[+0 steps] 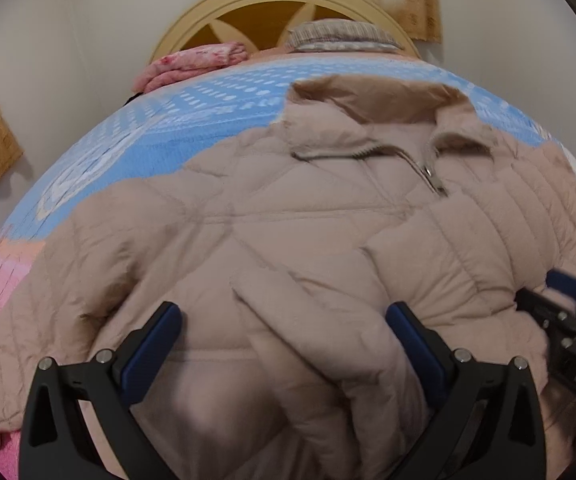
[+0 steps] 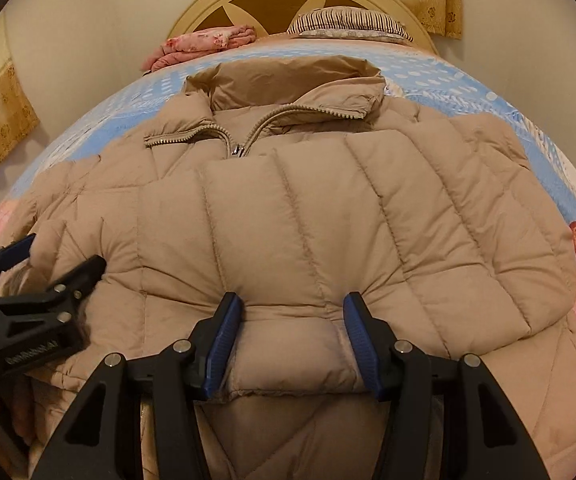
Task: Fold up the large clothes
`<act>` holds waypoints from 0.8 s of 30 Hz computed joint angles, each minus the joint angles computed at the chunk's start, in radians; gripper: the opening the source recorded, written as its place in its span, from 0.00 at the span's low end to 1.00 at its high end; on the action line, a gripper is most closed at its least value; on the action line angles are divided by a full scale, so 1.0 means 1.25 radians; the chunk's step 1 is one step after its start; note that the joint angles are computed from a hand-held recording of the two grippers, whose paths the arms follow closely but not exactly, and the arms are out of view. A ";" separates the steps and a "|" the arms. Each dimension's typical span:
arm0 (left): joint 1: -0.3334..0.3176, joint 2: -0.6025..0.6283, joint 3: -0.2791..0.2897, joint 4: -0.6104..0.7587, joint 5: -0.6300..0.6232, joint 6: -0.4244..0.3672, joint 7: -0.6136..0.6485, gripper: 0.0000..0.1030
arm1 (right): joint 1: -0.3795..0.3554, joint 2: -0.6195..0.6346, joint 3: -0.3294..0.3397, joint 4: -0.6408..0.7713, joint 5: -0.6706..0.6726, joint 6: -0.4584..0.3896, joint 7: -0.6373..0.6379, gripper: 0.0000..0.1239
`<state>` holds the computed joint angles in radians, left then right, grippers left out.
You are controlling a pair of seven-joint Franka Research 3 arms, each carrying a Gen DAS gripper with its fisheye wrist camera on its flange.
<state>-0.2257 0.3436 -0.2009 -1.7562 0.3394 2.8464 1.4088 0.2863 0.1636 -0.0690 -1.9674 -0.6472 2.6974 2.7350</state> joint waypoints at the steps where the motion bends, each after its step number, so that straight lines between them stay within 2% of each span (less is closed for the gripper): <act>1: 0.007 -0.010 -0.002 -0.007 -0.007 0.004 0.002 1.00 | 0.000 0.002 0.000 0.002 -0.001 0.003 0.003 0.44; 5: 0.019 -0.074 0.027 -0.066 0.024 0.052 -0.023 1.00 | 0.002 0.002 0.001 0.004 0.002 -0.002 0.000 0.44; 8: 0.035 -0.111 0.052 -0.093 0.067 0.063 -0.035 1.00 | -0.003 -0.009 0.012 0.012 0.045 -0.021 -0.044 0.44; 11: 0.066 -0.142 0.077 -0.126 0.101 0.093 -0.050 1.00 | 0.003 -0.047 0.014 -0.009 0.009 0.047 0.016 0.44; 14: 0.091 -0.161 0.122 -0.146 0.192 0.099 -0.115 1.00 | 0.007 -0.033 0.039 0.019 0.020 0.063 -0.046 0.44; 16: 0.115 -0.166 0.142 -0.147 0.240 0.090 -0.153 1.00 | 0.018 -0.001 0.049 0.050 0.046 0.047 -0.123 0.44; 18: 0.138 -0.169 0.159 -0.148 0.290 0.079 -0.198 1.00 | 0.043 0.031 0.037 0.076 0.031 0.009 -0.124 0.44; 20: 0.163 -0.168 0.179 -0.144 0.349 0.055 -0.252 1.00 | 0.057 0.041 0.021 0.072 0.015 0.019 -0.113 0.44; 24: 0.217 -0.159 0.192 -0.138 0.384 0.010 -0.300 1.00 | 0.058 0.043 0.009 0.057 0.052 0.050 -0.131 0.46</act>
<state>0.0460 0.1449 0.0390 -1.9287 0.8200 2.8583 1.0344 0.3589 0.2179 -0.0573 -1.8960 -0.5821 2.7597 2.5715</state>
